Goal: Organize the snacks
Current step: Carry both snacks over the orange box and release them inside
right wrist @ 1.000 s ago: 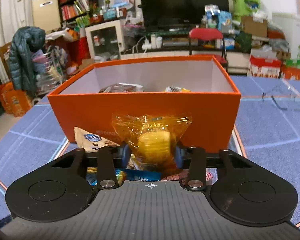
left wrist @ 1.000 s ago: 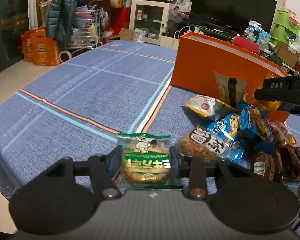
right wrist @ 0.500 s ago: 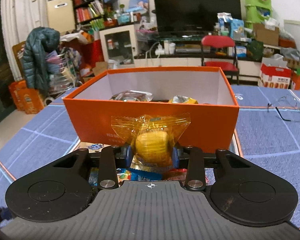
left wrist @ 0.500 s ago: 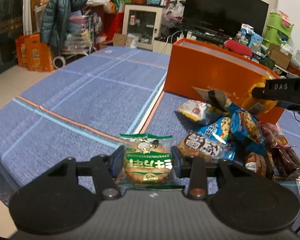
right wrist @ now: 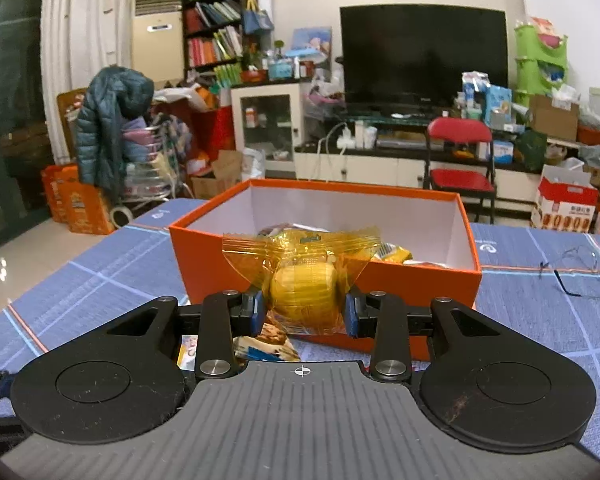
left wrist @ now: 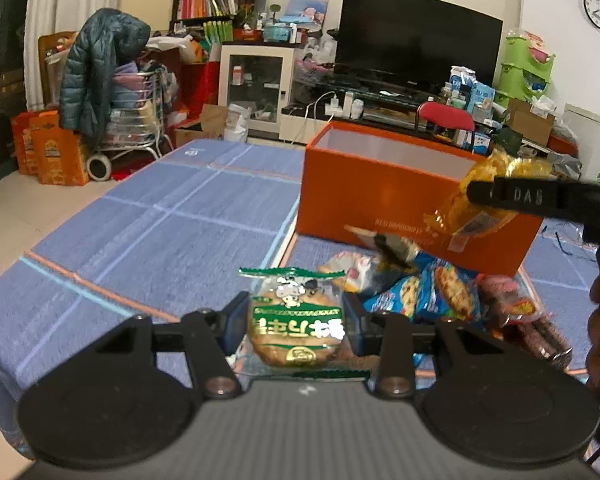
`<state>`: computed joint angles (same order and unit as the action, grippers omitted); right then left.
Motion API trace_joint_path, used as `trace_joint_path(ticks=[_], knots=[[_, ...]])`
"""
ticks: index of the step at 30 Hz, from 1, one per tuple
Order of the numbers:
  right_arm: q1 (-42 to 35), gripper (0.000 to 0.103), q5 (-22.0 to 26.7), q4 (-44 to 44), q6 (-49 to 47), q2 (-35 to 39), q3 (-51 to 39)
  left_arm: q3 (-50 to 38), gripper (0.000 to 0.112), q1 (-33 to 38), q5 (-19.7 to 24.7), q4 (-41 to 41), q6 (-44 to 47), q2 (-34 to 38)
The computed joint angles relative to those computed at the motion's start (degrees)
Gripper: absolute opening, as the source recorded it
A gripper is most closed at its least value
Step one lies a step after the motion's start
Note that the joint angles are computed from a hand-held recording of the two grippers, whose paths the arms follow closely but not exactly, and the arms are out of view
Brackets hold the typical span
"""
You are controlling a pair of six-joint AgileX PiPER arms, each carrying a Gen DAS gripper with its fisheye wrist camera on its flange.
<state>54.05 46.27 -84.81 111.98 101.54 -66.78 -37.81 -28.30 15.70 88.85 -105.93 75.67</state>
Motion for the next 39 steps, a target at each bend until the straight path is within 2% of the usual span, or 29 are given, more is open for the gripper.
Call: trace_joint_path(ticks=[4,8,10,14,16,17,18,22,24,33,35,37,39], knots=[[1.4,0.019,1.8,-1.0,0.9,-2.8,1.5,-4.3,0.039,2.7,-3.2,-19.2,22.3,-2.0],[2.0,0.019,6.2,-3.5,1.7,-7.2,3.0,-10.5,0.039,6.8,-8.3,-40.4,45.2,0.3],[0.1,0.019,5.9,-4.1,1.8,-9.5,3.4,-15.3,0.039,7.4,-8.1,-51.7,56.6,3.0],[-5.4,0.019,2.2,-4.7,0.8,-10.3,2.8,-27.5,0.039,8.4,-6.0,-72.0,79.6,10.6],[-7.9,0.019,-0.1,-5.1,0.7,-9.5,2.2,-34.5,0.039,8.9,-3.5,-83.5,91.0,15.3],[-9.2,0.019,-1.2,-5.2,0.7,-8.9,1.7,-38.9,0.039,9.1,-0.8,-88.2,95.7,18.1],[-10.4,0.019,-2.5,-5.3,0.6,-8.1,1.1,-42.3,0.039,9.2,1.0,-90.5,98.3,20.6],[-14.3,0.019,-6.1,-4.7,-1.9,-4.4,-2.2,-56.2,0.040,7.8,8.2,-85.3,94.0,30.8],[-16.1,0.019,-7.6,-4.4,-3.1,-2.5,-4.0,-60.9,0.040,7.0,10.5,-81.7,91.1,34.8],[-19.6,0.019,-9.8,-2.8,-7.9,3.9,-12.2,-74.4,0.040,6.4,17.9,-75.7,88.0,44.6],[-20.4,0.019,-10.7,-0.2,-10.8,5.6,-15.1,-79.7,0.040,6.0,21.7,-75.1,89.3,47.5],[-22.4,0.021,-14.3,9.5,-20.5,7.9,-19.7,-85.4,0.043,6.0,26.0,-76.4,91.8,50.8],[-22.8,0.032,-13.9,14.0,-24.5,8.7,-22.0,-85.8,0.095,6.6,26.1,-78.1,93.5,50.9]])
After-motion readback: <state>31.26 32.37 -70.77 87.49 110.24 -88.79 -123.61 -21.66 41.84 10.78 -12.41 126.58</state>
